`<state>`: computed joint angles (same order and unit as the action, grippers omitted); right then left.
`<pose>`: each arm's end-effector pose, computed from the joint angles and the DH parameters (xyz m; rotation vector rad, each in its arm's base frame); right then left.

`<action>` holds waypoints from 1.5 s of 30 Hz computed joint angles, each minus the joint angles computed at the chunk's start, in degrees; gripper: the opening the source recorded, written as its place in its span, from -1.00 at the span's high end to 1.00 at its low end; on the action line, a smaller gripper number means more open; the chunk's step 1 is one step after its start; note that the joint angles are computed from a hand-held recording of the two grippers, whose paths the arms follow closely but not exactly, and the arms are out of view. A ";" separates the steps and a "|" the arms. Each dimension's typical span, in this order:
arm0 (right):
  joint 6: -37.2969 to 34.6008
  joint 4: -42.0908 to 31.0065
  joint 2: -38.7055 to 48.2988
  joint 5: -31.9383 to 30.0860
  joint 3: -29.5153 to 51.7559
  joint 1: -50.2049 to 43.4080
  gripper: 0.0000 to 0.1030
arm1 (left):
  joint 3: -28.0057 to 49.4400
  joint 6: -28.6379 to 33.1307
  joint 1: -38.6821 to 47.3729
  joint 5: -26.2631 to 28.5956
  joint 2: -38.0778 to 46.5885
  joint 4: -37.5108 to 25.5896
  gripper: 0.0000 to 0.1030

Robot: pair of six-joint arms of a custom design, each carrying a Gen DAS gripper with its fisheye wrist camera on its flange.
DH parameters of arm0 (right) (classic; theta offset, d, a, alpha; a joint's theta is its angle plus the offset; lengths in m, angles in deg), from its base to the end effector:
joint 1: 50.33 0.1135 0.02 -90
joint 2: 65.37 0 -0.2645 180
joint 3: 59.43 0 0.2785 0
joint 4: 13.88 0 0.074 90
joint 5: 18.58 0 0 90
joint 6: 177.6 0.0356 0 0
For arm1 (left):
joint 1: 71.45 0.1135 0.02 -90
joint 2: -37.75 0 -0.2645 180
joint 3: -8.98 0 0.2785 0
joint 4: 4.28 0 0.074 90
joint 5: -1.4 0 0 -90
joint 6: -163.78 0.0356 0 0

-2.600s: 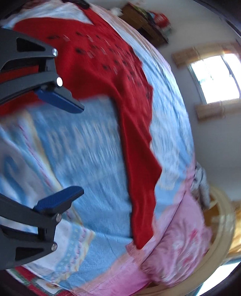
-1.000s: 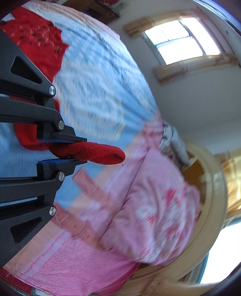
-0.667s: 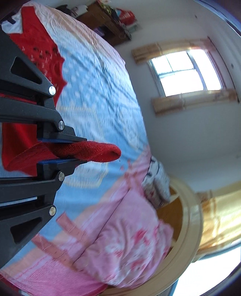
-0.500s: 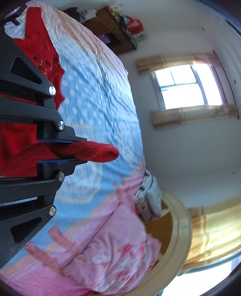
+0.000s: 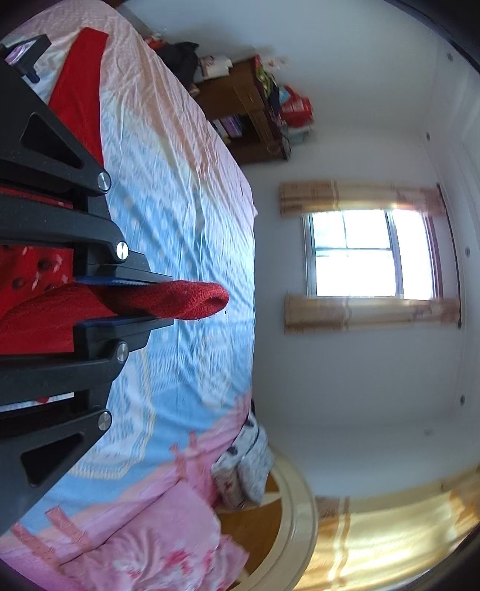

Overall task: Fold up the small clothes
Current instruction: 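Lift the held sleeve with the right tool, lay it across the body, release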

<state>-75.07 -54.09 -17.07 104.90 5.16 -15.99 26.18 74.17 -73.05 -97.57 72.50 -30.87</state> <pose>0.1813 0.1001 0.3471 0.0055 1.9159 -0.0325 0.1467 0.0015 0.1043 -0.0369 2.3355 0.1727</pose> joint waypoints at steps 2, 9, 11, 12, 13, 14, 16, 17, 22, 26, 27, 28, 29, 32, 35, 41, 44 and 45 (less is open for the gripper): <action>0.82 2.37 4.13 1.11 1.08 3.31 0.75 | -0.24 -0.04 0.74 0.61 0.25 0.48 -1.00; 4.35 12.34 18.49 0.91 2.00 11.77 0.76 | -0.68 -0.14 6.82 5.93 0.65 1.75 -1.00; 5.55 16.37 25.03 0.74 2.10 14.33 0.76 | -0.72 -0.47 8.88 8.02 1.01 2.20 -1.00; 5.86 18.11 28.04 0.39 2.16 15.06 0.76 | -0.76 -0.56 9.92 9.06 1.39 2.57 -1.00; 6.04 20.11 31.43 -0.05 2.19 15.69 0.75 | -0.82 -0.85 10.47 9.58 1.58 2.79 -1.00; 6.06 22.22 35.05 -0.54 2.28 16.25 0.75 | -0.87 -1.13 11.09 10.09 1.94 3.10 -1.00; 6.48 25.57 41.91 -1.20 3.00 17.19 0.76 | -0.80 -1.29 11.76 10.76 3.19 3.94 -1.00; 7.13 26.32 44.23 -2.03 3.22 17.28 0.76 | -0.97 -1.46 11.90 10.92 3.26 4.27 -1.00; 10.44 29.57 54.54 -7.93 3.94 15.99 0.76 | -2.17 -2.35 10.95 9.34 0.66 4.00 -1.00; 9.19 28.14 58.54 -15.83 4.68 14.12 0.63 | -2.61 -1.74 11.41 9.71 -1.71 2.57 -1.00; 8.74 28.23 57.58 -15.83 3.47 14.12 0.33 | -2.51 -1.48 11.72 10.21 -2.47 1.72 -1.00; 8.68 28.32 56.29 -15.91 2.09 14.12 -0.07 | -2.44 -1.27 12.09 10.64 -3.20 0.95 -1.00; 8.91 28.54 53.39 -16.94 -0.68 13.61 -0.19 | -2.32 -0.89 12.61 11.50 -4.24 -0.17 -1.00; 9.99 28.63 43.61 -18.16 -9.33 11.87 -0.21 | -1.32 0.57 13.09 13.13 -7.47 -4.87 -1.00; 9.98 24.90 32.36 -15.38 -17.69 10.79 -0.21 | 0.70 2.27 11.90 12.55 -9.66 -7.79 -1.00; 6.32 14.84 7.10 -9.79 -31.82 4.24 -0.21 | 7.26 2.25 4.77 10.39 -3.19 -3.55 -1.00; 2.56 13.78 1.22 -11.02 -35.02 -2.24 -0.21 | 9.25 0.69 -3.77 -0.05 9.17 7.37 -1.00; 2.05 13.95 -0.41 -12.63 -35.98 -4.98 -0.21 | 10.20 0.38 -5.97 -3.21 14.67 11.21 -1.00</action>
